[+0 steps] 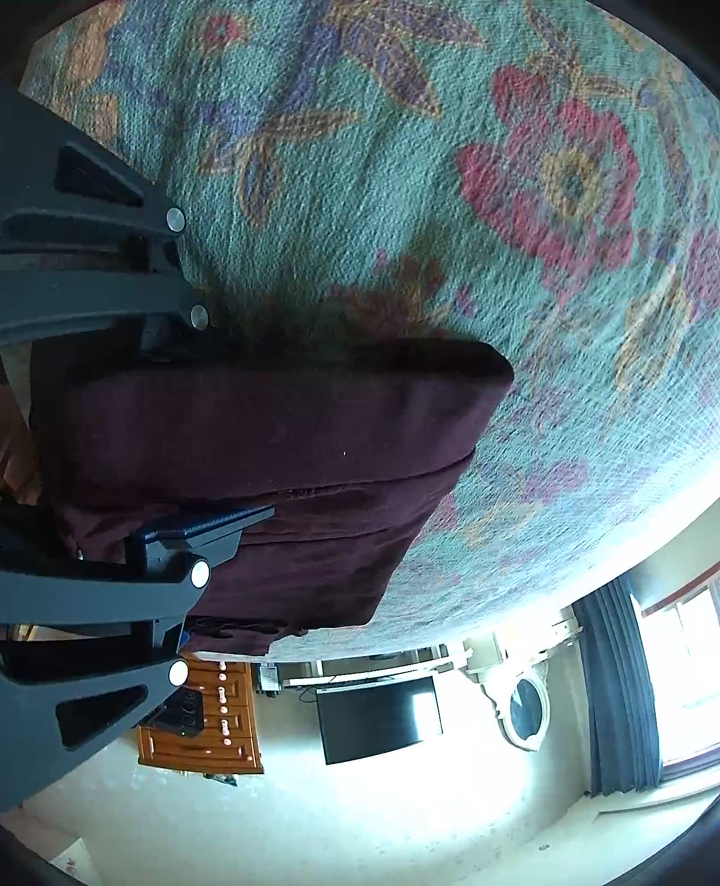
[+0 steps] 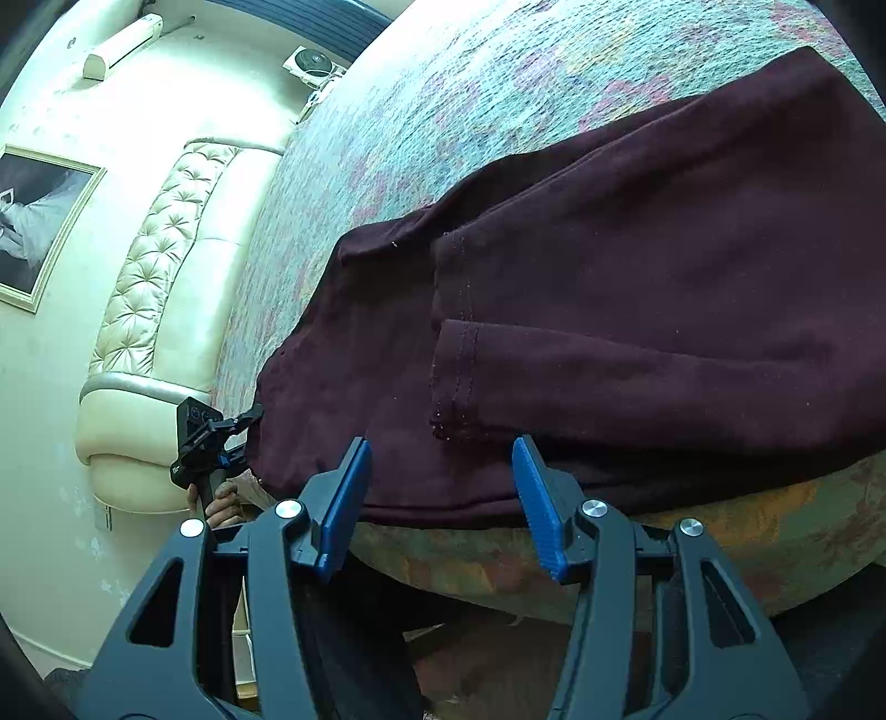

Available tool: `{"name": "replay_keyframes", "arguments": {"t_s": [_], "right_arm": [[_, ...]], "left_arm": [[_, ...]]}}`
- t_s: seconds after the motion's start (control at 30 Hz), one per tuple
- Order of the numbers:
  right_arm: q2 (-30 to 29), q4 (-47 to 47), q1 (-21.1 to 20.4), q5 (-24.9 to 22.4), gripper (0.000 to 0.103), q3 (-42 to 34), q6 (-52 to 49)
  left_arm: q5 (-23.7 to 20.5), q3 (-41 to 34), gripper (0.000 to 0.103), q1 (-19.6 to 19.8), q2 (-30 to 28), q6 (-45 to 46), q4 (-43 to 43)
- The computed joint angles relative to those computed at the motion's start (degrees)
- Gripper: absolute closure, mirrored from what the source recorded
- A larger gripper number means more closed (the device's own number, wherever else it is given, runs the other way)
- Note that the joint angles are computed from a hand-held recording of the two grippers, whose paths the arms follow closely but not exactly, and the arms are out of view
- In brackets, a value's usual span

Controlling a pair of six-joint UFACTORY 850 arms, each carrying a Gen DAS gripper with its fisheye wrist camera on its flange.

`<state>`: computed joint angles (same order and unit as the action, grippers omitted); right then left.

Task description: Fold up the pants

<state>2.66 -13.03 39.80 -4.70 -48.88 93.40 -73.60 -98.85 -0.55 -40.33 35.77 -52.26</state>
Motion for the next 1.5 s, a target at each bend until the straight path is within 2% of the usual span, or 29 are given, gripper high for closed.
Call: {"name": "replay_keyframes", "arguments": {"t_s": [0.13,0.23,0.47,0.7,0.83,1.0,1.1,1.3,1.5], "right_arm": [[-0.22,-3.3,0.22,-0.87,0.05,-0.63,3.3],[-0.28,-11.8,0.65,-1.39,0.05,-0.85,12.08],[0.98,-24.47,0.75,-2.17,0.05,0.19,25.34],[1.43,-25.99,0.86,-2.46,0.05,0.14,26.96],[1.8,-28.68,0.94,-2.73,0.05,0.21,29.75],[3.26,-34.05,0.87,-4.01,0.05,1.04,35.39],[4.92,-40.94,0.76,-5.08,0.05,2.55,43.38],[7.86,-47.52,0.7,-7.98,0.05,5.3,53.17],[9.23,-52.91,0.34,-8.75,0.05,6.81,60.64]], "left_arm": [[0.56,0.2,0.076,-0.39,0.95,-2.63,0.98],[2.77,0.74,0.08,-1.28,3.03,-3.17,2.12],[4.45,0.84,0.082,-4.07,8.25,-0.59,1.89],[4.95,-0.74,0.082,-9.28,11.07,-1.76,1.62],[7.12,-0.82,0.082,-14.01,12.53,-2.4,3.68],[11.31,-0.55,0.083,-20.51,13.26,-3.94,8.97],[15.06,1.01,0.086,-24.09,13.73,-4.68,12.76],[24.12,4.01,0.087,-32.5,13.23,-13.83,28.29],[29.58,6.53,0.088,-38.41,12.7,-24.06,43.2]]}}
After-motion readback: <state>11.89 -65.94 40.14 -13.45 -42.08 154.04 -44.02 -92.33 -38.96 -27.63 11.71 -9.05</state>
